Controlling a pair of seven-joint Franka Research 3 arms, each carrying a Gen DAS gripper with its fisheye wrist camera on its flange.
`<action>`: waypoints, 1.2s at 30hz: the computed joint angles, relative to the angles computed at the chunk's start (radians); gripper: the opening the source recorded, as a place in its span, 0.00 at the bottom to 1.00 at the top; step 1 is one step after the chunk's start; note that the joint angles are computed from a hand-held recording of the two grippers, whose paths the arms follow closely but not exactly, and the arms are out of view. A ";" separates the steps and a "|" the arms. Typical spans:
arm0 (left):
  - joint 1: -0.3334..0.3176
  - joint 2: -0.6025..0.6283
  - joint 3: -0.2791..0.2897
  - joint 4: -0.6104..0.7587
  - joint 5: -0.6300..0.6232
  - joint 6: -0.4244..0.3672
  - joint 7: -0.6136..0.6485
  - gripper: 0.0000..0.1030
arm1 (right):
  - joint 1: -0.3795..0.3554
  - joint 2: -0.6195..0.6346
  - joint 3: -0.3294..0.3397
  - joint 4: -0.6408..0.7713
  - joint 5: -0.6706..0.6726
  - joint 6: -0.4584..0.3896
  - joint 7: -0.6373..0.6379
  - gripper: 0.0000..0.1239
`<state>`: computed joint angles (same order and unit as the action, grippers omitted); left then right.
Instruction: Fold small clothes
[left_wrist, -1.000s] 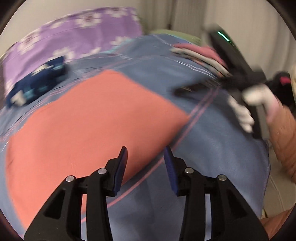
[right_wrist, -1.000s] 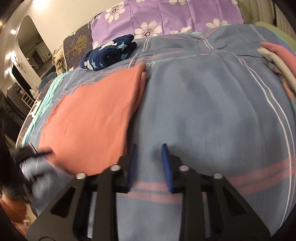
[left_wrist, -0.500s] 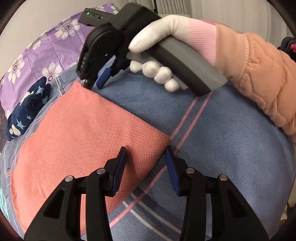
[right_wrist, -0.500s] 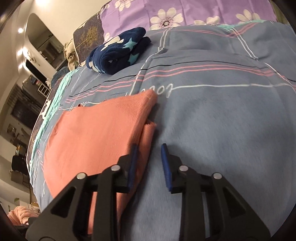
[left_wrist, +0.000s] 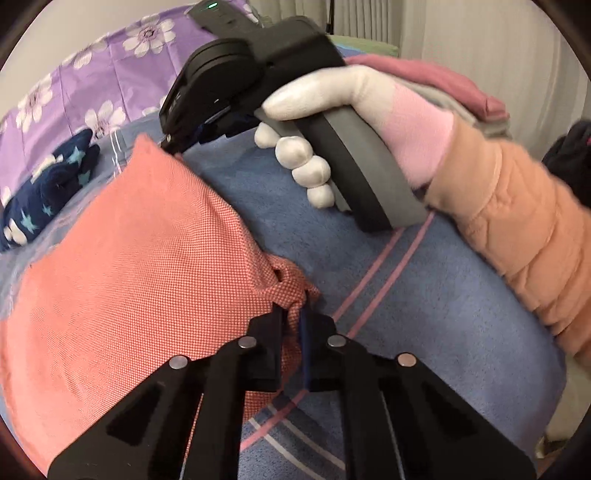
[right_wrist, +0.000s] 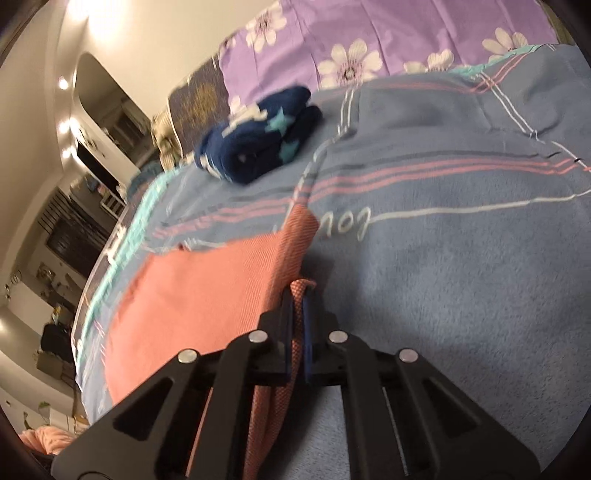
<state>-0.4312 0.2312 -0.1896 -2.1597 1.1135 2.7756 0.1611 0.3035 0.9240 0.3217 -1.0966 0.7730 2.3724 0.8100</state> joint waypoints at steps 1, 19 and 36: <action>0.007 -0.004 0.003 -0.008 0.003 0.029 -0.005 0.06 | 0.002 -0.004 0.001 -0.005 0.002 0.013 -0.006 0.03; -0.028 0.029 0.012 0.024 0.025 0.033 0.074 0.26 | 0.024 0.115 -0.013 0.150 -0.072 -0.048 0.125 0.03; -0.054 -0.002 0.069 -0.015 0.178 0.174 -0.114 0.31 | -0.027 -0.040 -0.006 -0.083 -0.029 0.077 0.096 0.10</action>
<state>-0.4851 0.2294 -0.1201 -2.1749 1.2910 2.9495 0.0473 0.2768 0.8837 0.3157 -1.1795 0.7445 2.4498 0.9061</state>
